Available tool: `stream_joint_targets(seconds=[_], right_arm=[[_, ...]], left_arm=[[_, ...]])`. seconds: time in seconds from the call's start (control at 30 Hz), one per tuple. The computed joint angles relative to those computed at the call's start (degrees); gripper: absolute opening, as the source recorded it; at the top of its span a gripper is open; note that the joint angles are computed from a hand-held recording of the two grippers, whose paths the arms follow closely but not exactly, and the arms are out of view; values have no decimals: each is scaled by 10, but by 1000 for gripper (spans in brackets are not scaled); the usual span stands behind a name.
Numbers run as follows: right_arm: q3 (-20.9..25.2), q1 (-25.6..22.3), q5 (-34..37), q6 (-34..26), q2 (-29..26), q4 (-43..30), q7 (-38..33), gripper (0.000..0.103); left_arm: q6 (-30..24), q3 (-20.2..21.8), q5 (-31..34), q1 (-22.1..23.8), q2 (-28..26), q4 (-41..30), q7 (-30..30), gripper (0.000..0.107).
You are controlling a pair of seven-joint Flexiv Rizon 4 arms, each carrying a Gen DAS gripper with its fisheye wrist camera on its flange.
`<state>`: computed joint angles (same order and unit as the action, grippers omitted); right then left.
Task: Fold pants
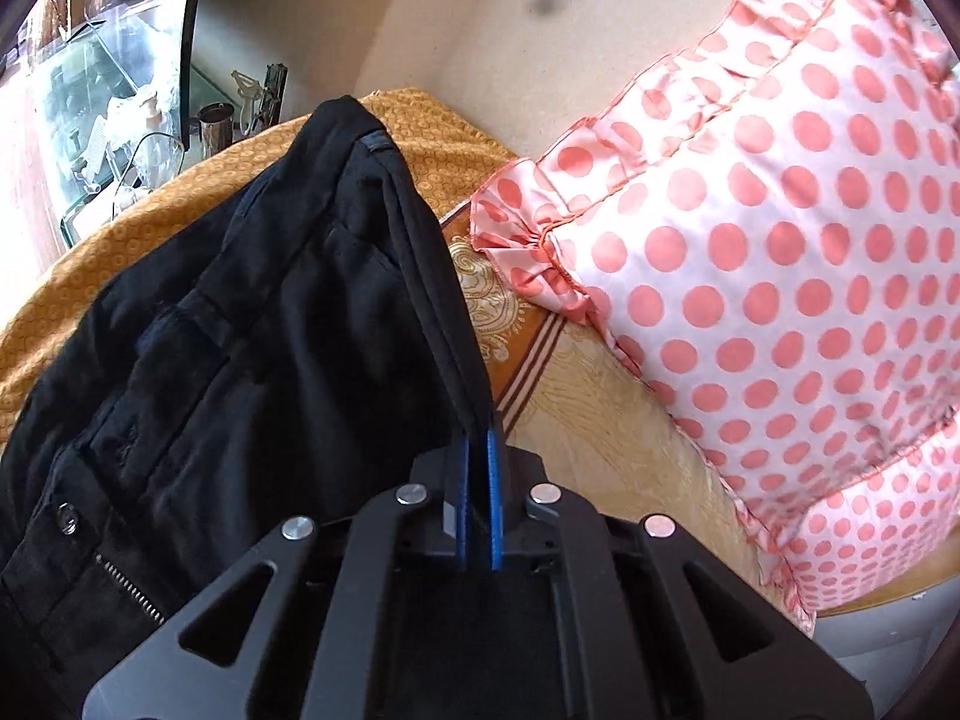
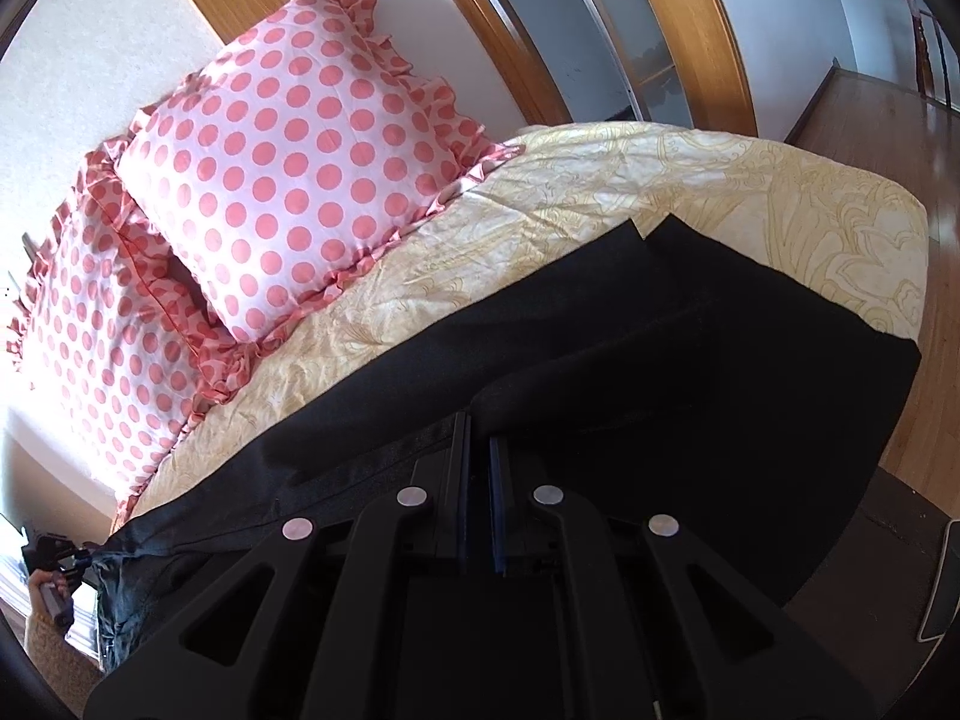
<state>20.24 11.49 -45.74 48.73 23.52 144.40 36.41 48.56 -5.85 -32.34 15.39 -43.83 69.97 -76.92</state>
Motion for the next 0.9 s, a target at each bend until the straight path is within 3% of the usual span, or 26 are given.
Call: stream_joint_targets(seconds=[0.13,0.23,0.43,0.6,0.73,0.9], right_arm=[[-2,-10,-17,5,8,1,4,5],[-1,-16,-24,-3,19,-1,1,5],[16,-20,-20,-60,61,-10,-16,5],[32,-7,18,-102,83,-8,-24,5],[28,5,55,-90,89,12,-12,5],[34,4,59,-88,97,17,-10,5]], left_arm=[[51,-55,-116,57,114,164,145,4],[65,-67,-216,81,186,257,253,4],[48,-34,-393,93,295,405,415,5],[39,22,-468,75,334,500,476,5],[15,64,-480,68,301,531,461,6],[32,90,-551,35,296,536,505,35]])
